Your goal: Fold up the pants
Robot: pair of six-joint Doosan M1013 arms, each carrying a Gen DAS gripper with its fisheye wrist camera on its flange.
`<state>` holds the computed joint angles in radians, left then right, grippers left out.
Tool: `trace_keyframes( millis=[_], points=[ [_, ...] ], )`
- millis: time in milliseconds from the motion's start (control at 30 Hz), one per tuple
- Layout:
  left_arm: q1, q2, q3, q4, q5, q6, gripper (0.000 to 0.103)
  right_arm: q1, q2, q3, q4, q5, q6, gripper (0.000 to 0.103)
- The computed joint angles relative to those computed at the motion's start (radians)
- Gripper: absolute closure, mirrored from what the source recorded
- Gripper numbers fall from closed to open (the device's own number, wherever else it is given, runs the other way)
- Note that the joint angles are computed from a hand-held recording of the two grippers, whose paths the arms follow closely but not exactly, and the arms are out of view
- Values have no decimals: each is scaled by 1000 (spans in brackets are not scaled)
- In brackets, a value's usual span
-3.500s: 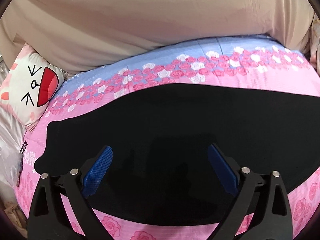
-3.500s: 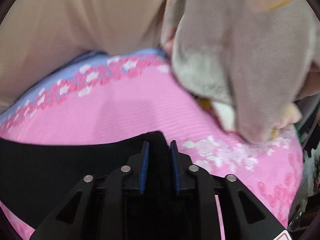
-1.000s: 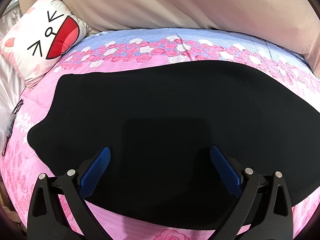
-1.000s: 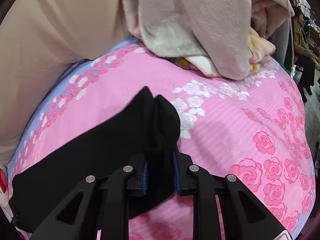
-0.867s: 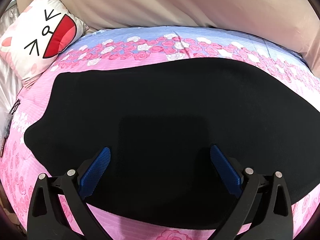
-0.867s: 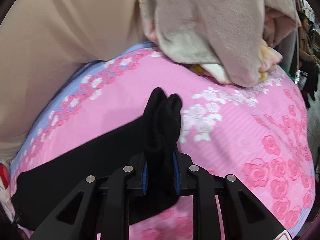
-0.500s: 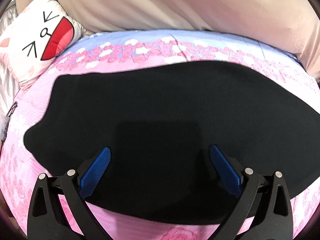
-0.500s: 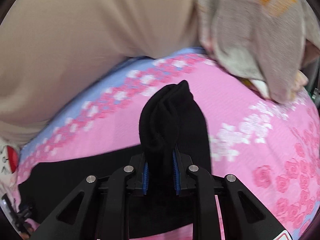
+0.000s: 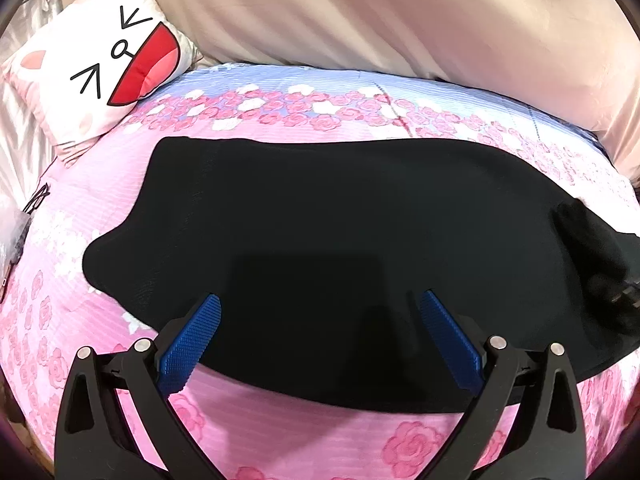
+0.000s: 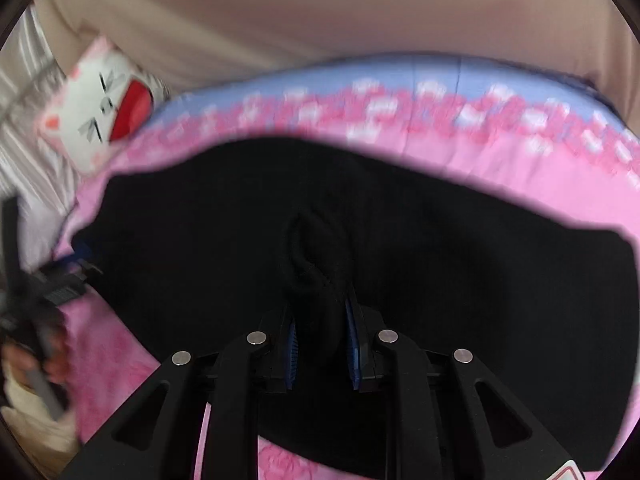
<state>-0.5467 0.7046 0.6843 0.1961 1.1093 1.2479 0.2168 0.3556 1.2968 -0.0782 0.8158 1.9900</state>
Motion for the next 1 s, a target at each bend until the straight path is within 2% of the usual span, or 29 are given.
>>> trace_keyframes(
  millis=[67, 167, 233, 300, 333, 367, 400, 433, 500, 533, 567, 633, 733, 800, 867, 900, 933, 1000],
  points=[
    [2, -6, 8, 2, -7, 4, 5, 7, 0, -11, -25, 6, 18, 83],
    [5, -4, 3, -5, -11, 5, 5, 11, -13, -18, -23, -26, 36, 83],
    [5, -1, -2, -19, -15, 11, 5, 8, -2, -33, 56, -37, -27, 82],
    [3, 3, -7, -25, -17, 20, 5, 8, 25, -48, 123, 0, -105, 75],
    [2, 5, -9, -26, -15, 22, 5, 21, 36, -47, 92, 11, -113, 66],
    [0, 10, -16, -28, -3, 28, 5, 37, 24, -25, 30, -30, -97, 64],
    [0, 12, -18, -30, 3, 35, 5, 45, 15, -19, 19, -27, -102, 60],
    [1, 9, -14, -29, 4, 42, 5, 44, -5, -7, 61, -36, -121, 56],
    [3, -5, 8, -21, -14, 49, 5, 39, -53, 36, 91, -101, -128, 57],
    [5, -10, 16, -18, -22, 50, 5, 39, -72, 47, 50, -109, -93, 63],
    [6, -14, 22, -17, -30, 48, 5, 41, -86, 51, -31, -101, -20, 78],
    [8, -15, 16, -30, -32, 44, 5, 25, -100, 48, -86, -83, 71, 101],
    [8, -11, -10, -79, -44, 65, 5, -6, -89, 34, -75, -102, 135, 101],
    [0, -1, -36, -89, -48, 75, 5, -18, -56, 18, 15, -127, 85, 100],
    [-9, 11, -63, -101, -41, 88, 5, -25, 26, -43, 182, -83, -38, 101],
    [-12, 14, -71, -108, -38, 95, 5, -19, 58, -45, 215, -93, -63, 101],
    [-17, 19, -81, -115, -34, 102, 5, -8, 61, -38, 196, -155, -59, 102],
    [-23, 25, -95, -121, -24, 113, 5, -8, 72, -50, 257, -157, -108, 102]
  ],
)
